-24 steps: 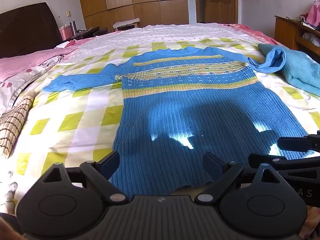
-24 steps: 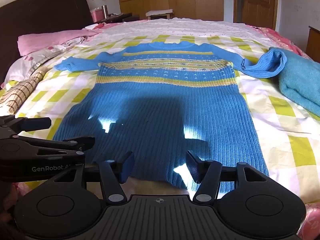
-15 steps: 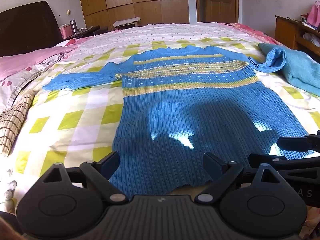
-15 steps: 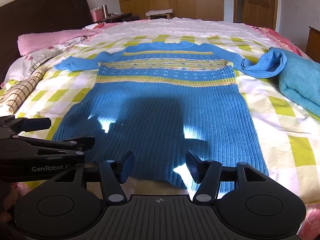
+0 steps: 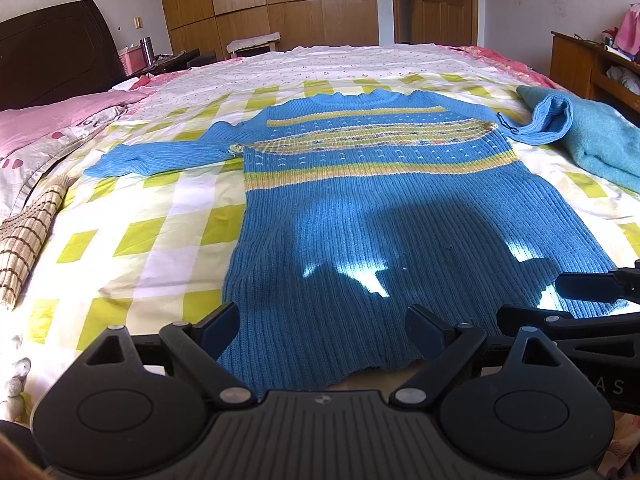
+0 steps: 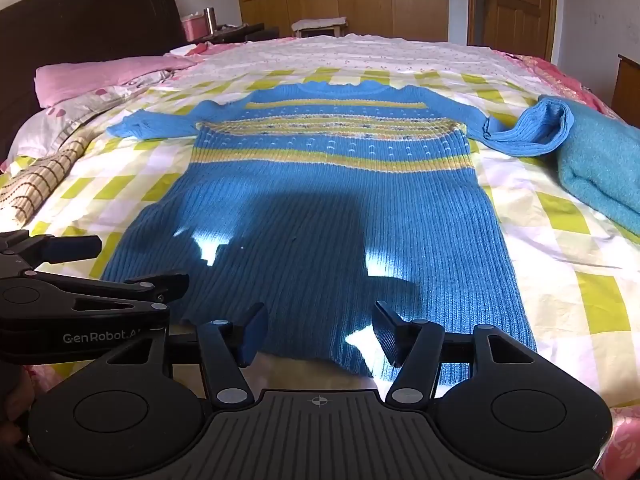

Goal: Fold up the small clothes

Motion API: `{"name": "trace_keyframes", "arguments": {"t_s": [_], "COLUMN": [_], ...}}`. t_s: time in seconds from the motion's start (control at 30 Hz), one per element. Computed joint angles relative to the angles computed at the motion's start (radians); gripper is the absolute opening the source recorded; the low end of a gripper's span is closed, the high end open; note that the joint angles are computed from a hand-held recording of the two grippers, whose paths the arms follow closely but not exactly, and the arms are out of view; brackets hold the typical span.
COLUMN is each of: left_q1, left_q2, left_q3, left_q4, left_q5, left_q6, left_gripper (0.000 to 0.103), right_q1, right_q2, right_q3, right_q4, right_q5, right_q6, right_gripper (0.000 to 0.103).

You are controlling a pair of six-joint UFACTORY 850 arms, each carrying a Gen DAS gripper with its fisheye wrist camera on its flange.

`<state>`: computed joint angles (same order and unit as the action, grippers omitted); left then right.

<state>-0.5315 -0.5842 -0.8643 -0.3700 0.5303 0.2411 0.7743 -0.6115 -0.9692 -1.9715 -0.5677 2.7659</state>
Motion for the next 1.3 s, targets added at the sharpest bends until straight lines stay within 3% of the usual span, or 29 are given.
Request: {"name": "trace_keyframes", "arguments": {"t_s": [1.3], "left_q1": [-0.017], "left_q2": [-0.006], "left_q3": [0.011], "left_q4": [-0.048], "left_q5": [0.058], "left_q6": [0.054], "left_gripper": [0.095], "right_q1": [0.004], "right_q2": [-0.003], "right_q3": [-0.007], "right_q4": [0.03], "right_q5": [0.001], "right_q6": [-0.031], "right_gripper": [0.058]}}
